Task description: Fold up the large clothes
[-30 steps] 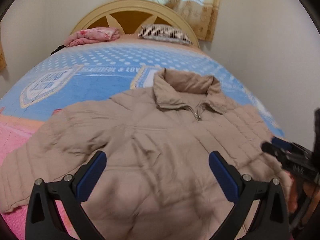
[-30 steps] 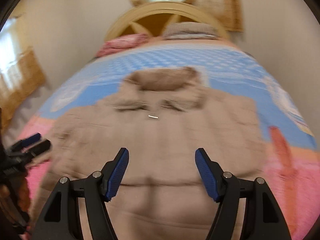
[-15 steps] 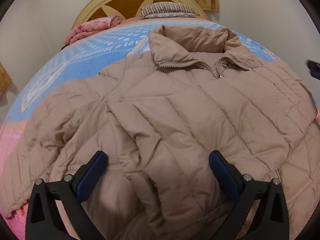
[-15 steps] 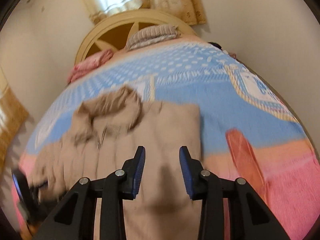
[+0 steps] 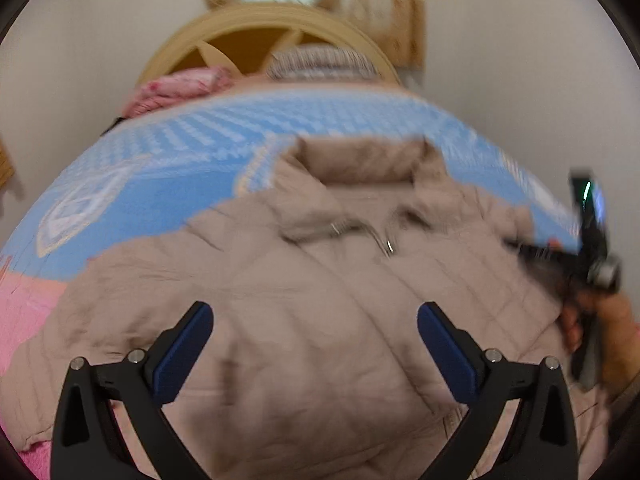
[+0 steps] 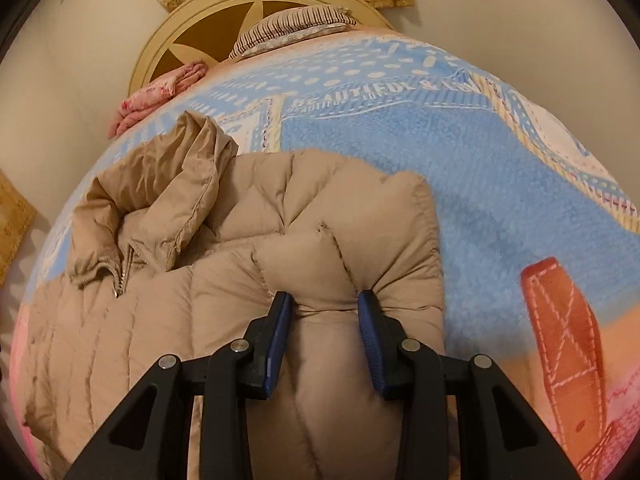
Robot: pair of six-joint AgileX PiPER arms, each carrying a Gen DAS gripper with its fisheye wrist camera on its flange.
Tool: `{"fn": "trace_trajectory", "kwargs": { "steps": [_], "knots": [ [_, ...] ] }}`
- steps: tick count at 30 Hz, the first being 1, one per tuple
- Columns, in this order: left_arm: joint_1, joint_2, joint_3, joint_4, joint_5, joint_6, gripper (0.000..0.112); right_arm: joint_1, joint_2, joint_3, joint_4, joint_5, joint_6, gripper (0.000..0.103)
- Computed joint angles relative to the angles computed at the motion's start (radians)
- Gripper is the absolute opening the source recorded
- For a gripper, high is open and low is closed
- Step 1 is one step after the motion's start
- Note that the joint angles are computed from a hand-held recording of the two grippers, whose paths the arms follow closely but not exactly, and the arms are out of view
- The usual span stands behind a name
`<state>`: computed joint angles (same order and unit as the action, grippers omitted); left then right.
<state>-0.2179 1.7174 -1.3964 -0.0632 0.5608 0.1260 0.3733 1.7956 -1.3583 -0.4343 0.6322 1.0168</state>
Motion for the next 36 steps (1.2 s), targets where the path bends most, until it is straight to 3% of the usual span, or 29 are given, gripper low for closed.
{"fn": "trace_trajectory", "kwargs": {
  "steps": [3,8,12,15,17,22,24,26,30,33,36],
  "knots": [
    [-0.035,0.091,0.003,0.192,-0.022,-0.144,0.103,-0.004,-0.077,0.043,0.013,-0.005,0.017,0.036],
    [-0.002,0.089,0.05,0.081,-0.079,-0.063,0.103,0.083,-0.237,0.121,-0.041,0.057,0.091,0.042],
    [0.001,0.093,0.055,0.069,-0.087,-0.054,0.103,0.146,-0.225,0.141,-0.03,0.117,0.063,0.042],
    [0.009,0.09,0.064,0.034,-0.092,-0.024,0.103,0.12,-0.2,0.211,0.011,0.059,0.058,0.041],
    [0.014,0.099,0.059,0.018,-0.092,-0.008,0.103,0.127,-0.209,0.257,-0.043,0.015,0.123,0.041],
    [0.014,0.114,0.049,0.02,-0.093,-0.013,0.103,0.157,-0.186,0.182,-0.056,0.126,0.072,0.041],
    [0.015,0.114,0.051,0.016,-0.099,-0.013,0.103,0.18,-0.217,0.162,-0.173,0.166,0.169,0.041],
    [0.016,0.114,0.053,0.011,-0.101,-0.012,0.103,0.19,-0.186,0.091,-0.258,0.236,0.207,0.041],
    [0.026,0.112,0.058,-0.033,-0.102,0.025,0.103,0.096,-0.025,-0.093,-0.205,0.271,0.098,0.041],
    [0.033,0.117,0.052,-0.059,-0.095,0.047,0.103,0.003,0.069,-0.14,-0.053,0.211,-0.009,0.041],
    [0.029,0.12,0.051,-0.054,-0.097,0.04,0.103,0.009,0.083,-0.124,-0.099,0.191,-0.002,0.042]
  ]
}}
